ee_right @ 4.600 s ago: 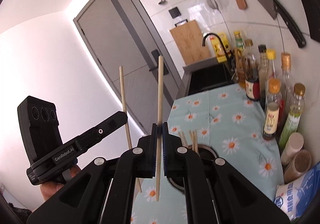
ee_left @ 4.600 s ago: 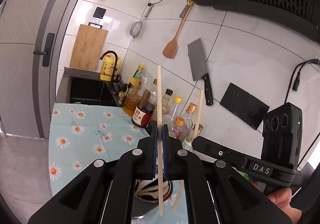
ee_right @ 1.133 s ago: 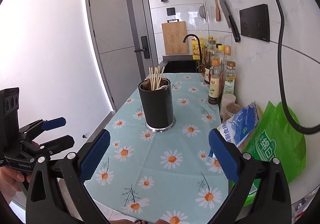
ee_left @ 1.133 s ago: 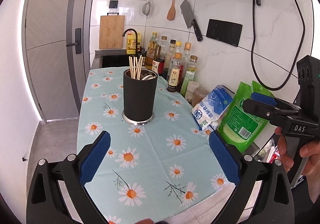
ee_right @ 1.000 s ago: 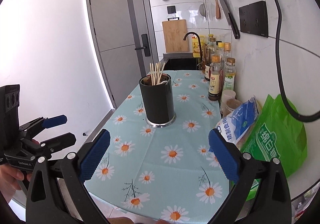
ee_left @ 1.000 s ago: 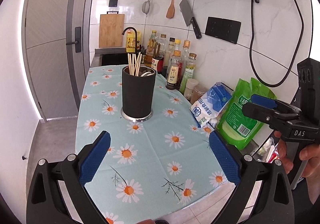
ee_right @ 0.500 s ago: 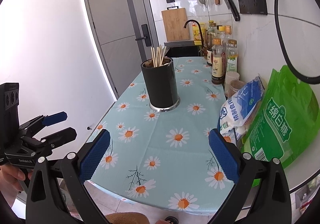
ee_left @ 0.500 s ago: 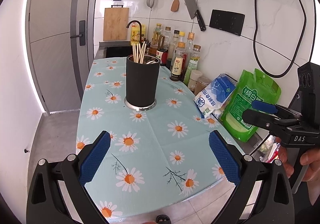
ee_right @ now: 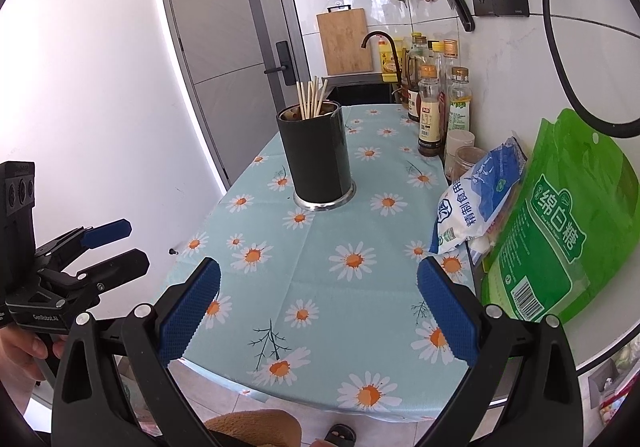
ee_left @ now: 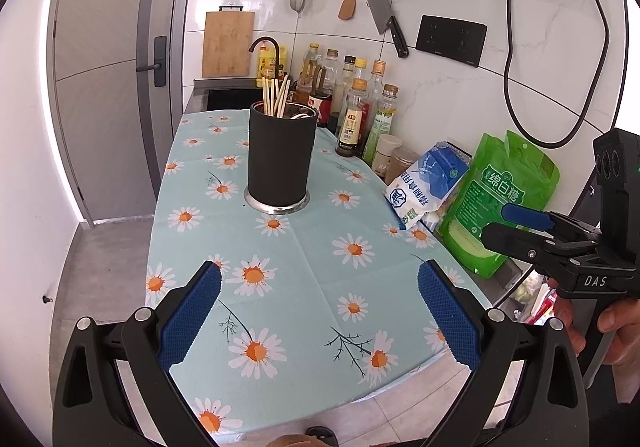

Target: Organize utensils

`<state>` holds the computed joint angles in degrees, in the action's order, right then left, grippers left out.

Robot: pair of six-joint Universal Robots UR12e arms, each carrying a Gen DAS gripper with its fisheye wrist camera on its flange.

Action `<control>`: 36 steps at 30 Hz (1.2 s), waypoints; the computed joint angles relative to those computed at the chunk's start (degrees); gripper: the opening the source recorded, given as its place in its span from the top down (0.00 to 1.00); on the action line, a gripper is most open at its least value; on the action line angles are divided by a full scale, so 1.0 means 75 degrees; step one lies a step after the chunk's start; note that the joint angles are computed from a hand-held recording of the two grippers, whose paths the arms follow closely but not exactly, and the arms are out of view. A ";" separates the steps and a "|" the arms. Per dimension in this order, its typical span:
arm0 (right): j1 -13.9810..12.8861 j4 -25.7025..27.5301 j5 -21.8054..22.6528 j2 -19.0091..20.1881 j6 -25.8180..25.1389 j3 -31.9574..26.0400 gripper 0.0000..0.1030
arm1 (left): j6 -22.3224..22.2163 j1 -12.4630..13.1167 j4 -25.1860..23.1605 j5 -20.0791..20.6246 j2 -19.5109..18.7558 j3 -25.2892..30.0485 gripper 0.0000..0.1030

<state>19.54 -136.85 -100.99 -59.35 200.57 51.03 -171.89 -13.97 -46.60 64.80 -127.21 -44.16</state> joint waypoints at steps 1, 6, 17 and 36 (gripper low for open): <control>0.0011 -0.0003 -0.0019 0.0010 -0.0004 -0.0015 0.05 | 0.0013 0.0004 -0.0008 -0.0009 -0.0004 0.0002 0.07; 0.0028 0.0113 -0.0052 0.0054 0.0075 -0.0113 0.05 | 0.0009 0.0022 -0.0007 -0.0066 -0.0012 0.0002 0.07; 0.0050 0.0320 -0.0092 0.0101 0.0124 -0.0225 0.05 | 0.0082 0.0077 -0.0150 -0.0204 0.0010 -0.0043 0.07; 0.0055 0.0356 -0.0047 0.0098 0.0276 -0.0200 0.05 | 0.0286 0.0082 -0.0357 -0.0236 0.0013 -0.0021 0.07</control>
<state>19.95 -134.18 -101.34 -58.61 202.64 49.53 -169.74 -13.35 -49.28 63.03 -127.11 -44.33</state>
